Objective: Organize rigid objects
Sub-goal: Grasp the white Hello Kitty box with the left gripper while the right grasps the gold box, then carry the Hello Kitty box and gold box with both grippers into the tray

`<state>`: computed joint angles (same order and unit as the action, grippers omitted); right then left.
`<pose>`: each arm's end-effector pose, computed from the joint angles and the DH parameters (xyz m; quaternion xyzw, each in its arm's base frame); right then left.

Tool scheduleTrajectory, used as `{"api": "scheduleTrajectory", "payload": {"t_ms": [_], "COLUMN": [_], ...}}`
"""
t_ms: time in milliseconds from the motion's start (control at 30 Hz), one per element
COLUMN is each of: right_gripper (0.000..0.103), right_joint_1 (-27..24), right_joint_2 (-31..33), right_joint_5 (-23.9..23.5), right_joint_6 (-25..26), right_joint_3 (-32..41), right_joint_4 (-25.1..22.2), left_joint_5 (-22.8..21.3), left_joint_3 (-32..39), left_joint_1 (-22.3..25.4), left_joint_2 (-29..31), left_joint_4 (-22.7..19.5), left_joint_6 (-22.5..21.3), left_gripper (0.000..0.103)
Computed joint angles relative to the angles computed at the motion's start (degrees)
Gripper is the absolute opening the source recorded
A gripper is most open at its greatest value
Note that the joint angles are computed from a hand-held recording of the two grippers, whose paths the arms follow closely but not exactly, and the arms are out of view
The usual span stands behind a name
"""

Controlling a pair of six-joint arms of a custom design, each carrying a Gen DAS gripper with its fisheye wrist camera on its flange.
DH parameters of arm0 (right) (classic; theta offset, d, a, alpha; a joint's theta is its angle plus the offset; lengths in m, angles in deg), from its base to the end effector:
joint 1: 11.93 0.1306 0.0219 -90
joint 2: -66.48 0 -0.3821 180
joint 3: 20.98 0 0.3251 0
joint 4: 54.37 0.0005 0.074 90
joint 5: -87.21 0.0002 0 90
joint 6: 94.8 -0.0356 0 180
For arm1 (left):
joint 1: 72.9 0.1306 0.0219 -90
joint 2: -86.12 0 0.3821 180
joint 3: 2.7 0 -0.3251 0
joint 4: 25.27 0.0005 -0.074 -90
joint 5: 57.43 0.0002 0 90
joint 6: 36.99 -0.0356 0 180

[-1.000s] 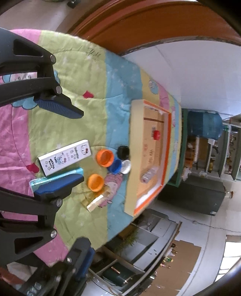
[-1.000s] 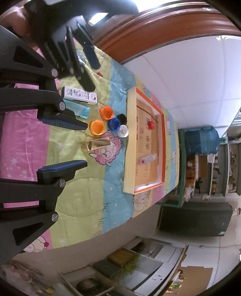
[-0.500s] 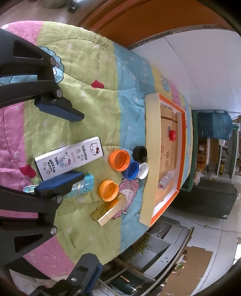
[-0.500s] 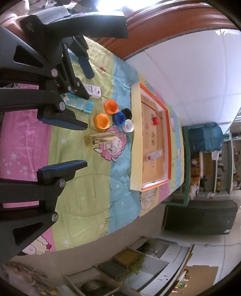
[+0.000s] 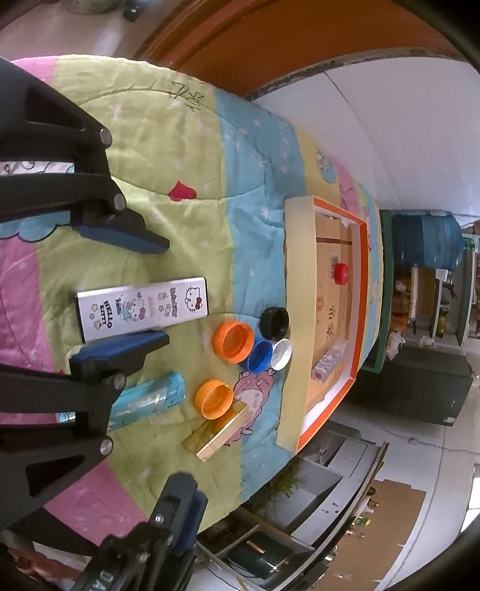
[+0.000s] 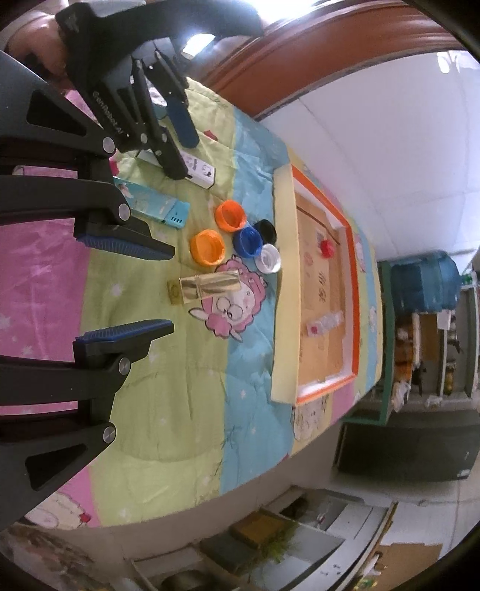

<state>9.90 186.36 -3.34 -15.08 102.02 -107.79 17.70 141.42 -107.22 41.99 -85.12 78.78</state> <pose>0.5633 0.2255 0.3951 -0.0963 0.9356 0.0982 0.3251 0.5707 -0.3791 0.3582 0.0274 0.9370 -0.0575 0.3435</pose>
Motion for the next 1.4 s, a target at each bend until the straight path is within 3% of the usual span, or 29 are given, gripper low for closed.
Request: {"api": "scheduleTrajectory", "payload": {"t_ms": [200,333,433,467,867,1400], "right_gripper": [0.034,0.034,0.018,0.018,0.018,0.018], "right_joint_1": [0.23,0.4,0.63,0.71,0.66,0.22], "right_joint_2": [4.68,7.74,9.06,9.27,9.25,5.76], "right_joint_5": [0.22,0.37,1.93,2.14,1.36,-0.19], "right_joint_6": [2.59,4.97,6.63,7.25,6.54,5.02], "right_joint_3": [6.05,10.21,12.08,12.33,12.49,9.92], "right_joint_4": [-3.2,-5.16,-6.03,-6.03,-6.37,-4.39], "left_joint_5": [1.69,3.0,3.51,3.84,5.64,4.21], "left_joint_3": [-1.87,-3.26,-3.53,-3.83,-5.42,-5.82], "left_joint_1": [0.8,1.21,1.32,1.42,2.04,1.68], "left_joint_2": [-0.75,-1.38,-1.49,-1.62,-2.45,-4.78], "left_joint_4": [2.55,4.05,4.57,4.96,6.83,8.15], "left_joint_6": [-0.87,-1.41,-1.65,-1.62,-1.07,-1.58], "left_gripper": [0.027,0.027,0.027,0.027,0.027,0.027]}}
